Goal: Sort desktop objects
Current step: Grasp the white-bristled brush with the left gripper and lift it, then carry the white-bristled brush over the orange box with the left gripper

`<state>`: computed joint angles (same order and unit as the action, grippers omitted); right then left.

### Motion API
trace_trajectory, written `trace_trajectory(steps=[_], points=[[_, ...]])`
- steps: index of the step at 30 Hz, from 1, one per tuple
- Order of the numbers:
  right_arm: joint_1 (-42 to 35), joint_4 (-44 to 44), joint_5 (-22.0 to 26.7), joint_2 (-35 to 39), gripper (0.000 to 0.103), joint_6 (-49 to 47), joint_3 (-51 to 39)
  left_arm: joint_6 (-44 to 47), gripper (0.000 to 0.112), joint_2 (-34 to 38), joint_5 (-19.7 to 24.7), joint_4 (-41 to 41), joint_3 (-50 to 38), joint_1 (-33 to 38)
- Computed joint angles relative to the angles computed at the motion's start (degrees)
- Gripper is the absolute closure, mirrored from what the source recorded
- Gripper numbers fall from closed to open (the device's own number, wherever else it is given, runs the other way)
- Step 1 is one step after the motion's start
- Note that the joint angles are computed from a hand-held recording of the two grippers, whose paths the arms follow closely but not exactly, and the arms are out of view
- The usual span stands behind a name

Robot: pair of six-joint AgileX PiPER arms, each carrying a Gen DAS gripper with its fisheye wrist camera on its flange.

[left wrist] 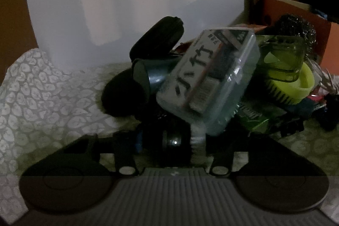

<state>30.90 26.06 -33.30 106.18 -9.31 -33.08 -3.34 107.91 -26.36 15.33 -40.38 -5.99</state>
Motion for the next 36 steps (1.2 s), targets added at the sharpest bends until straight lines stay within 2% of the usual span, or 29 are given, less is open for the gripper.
trace_trajectory(steps=[3, 10, 12, 15, 21, 29, 36], points=[[0.65, 0.59, -0.71, -1.33, 0.083, 0.07, 1.61, -6.79, 0.063, -0.83, -1.90, 8.47, 1.50, 3.06], [1.17, -2.25, -1.74, -3.80, 0.083, 4.89, 4.74, -11.08, 0.063, -6.37, -4.25, 16.10, 7.87, 7.03], [1.75, -2.02, -2.29, -4.26, 0.083, 5.23, 5.38, -11.27, 0.063, -8.07, -2.91, 14.17, 8.62, 4.64], [2.71, -1.02, -2.44, -5.46, 0.083, 4.62, 6.43, -10.69, 0.063, -10.93, -3.46, 13.45, 11.39, 3.75], [5.87, 2.98, -4.85, -10.44, 0.083, 3.60, 11.47, -14.06, 0.063, -16.07, -4.98, 17.76, 14.99, 2.57], [9.57, 10.95, -6.76, -19.38, 0.083, -2.59, 16.26, -15.68, 0.063, -22.99, -4.59, 18.78, 16.91, -4.11], [11.05, 17.78, -7.01, -26.31, 0.083, -8.63, 18.72, -13.46, 0.063, -22.24, -2.40, 13.82, 13.29, -13.77]])
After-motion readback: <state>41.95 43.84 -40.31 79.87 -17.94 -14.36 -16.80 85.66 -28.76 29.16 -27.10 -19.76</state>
